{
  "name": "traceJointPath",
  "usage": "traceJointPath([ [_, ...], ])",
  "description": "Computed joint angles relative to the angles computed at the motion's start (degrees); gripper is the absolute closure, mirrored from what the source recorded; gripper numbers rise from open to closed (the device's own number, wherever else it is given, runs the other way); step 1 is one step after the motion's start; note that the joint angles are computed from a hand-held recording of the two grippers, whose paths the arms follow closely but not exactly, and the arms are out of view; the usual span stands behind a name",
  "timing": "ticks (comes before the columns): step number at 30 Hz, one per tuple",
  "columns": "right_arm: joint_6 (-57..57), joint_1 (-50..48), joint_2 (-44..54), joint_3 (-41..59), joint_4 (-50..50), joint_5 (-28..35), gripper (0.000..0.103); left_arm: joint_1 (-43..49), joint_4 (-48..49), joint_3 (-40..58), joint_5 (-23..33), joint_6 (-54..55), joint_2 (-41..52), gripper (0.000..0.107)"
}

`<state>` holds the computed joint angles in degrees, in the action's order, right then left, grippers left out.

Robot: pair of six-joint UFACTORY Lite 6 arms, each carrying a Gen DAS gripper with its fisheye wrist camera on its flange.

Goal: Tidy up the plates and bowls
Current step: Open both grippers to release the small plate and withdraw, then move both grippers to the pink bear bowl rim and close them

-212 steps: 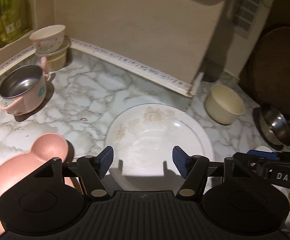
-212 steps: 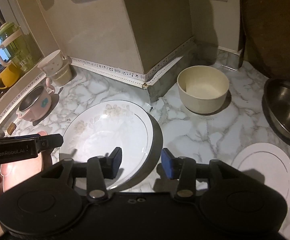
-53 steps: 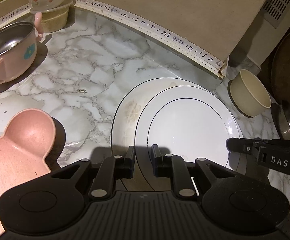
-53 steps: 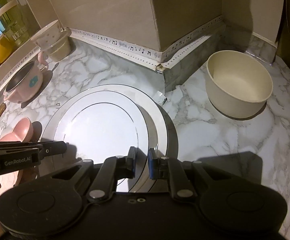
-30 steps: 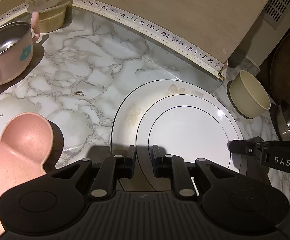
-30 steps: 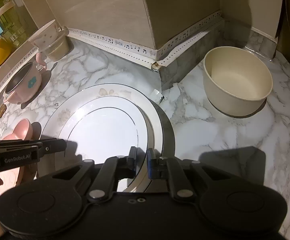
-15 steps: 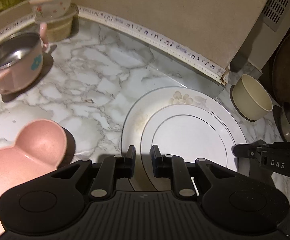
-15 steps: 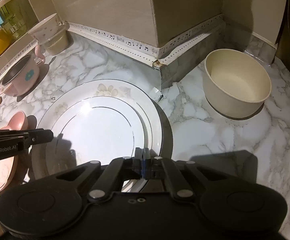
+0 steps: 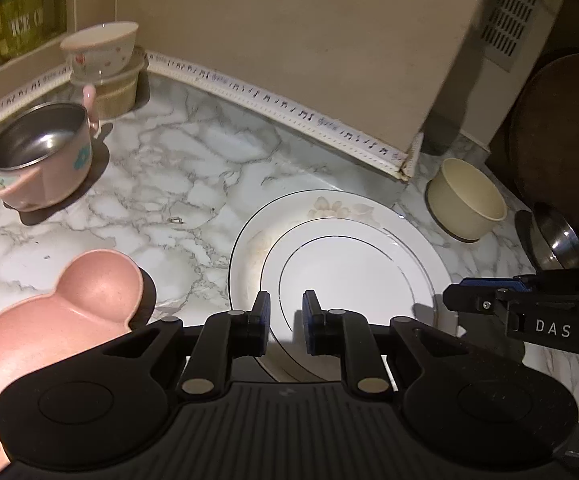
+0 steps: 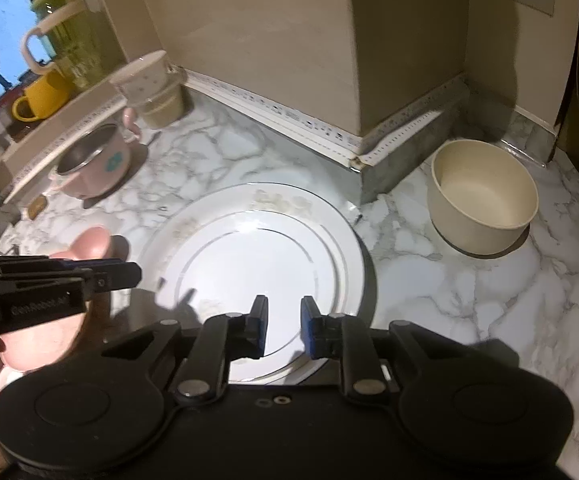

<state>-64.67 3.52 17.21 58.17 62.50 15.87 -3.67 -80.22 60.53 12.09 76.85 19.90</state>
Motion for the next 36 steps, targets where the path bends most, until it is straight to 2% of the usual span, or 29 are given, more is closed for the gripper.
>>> traceJointPath([
  [12,-4.11,3.49,-15.3,-10.77,4.55,1.39,0.073,3.51,6.31,-11.94,5.38,-5.24,-16.64,0.09],
  [17,-1.97,6.56,-20.44,-13.95,3.91,1.54,0.068,7.16,9.58,-16.37,8.43,-7.33,-23.81,0.078],
  [19,-0.78,8.43,-21.71,-14.68,3.49,1.42,0.067,8.9,10.91,-18.31,9.32,-7.5,-26.79,0.077],
  [25,1.93,15.29,-22.44,-14.71,3.69,-0.73,0.057,18.58,12.64,-23.68,14.35,-4.49,-33.44,0.075],
  [26,2.46,16.31,-22.1,-14.46,3.55,-1.15,0.055,20.51,12.91,-24.29,15.2,-3.77,-34.06,0.072],
  [28,3.65,18.59,-21.24,-13.81,3.19,-2.17,0.052,24.42,12.76,-25.55,16.49,-1.87,-35.26,0.046],
  [30,4.0,20.18,-19.93,-12.97,3.74,-2.56,0.045,28.02,10.12,-27.59,16.46,2.51,-37.15,0.039],
  [32,4.12,21.69,-18.03,-11.6,4.37,-2.72,0.043,31.24,9.23,-28.64,16.37,5.34,-38.15,0.038],
  [34,4.8,23.83,-15.66,-9.89,4.38,-4.03,0.04,34.78,8.7,-28.38,17.67,7.25,-37.13,0.031],
  [36,5.52,25.6,-12.27,-7.26,4.1,-4.89,0.038,37.97,7.44,-27.89,18.39,9.8,-35.49,0.029],
])
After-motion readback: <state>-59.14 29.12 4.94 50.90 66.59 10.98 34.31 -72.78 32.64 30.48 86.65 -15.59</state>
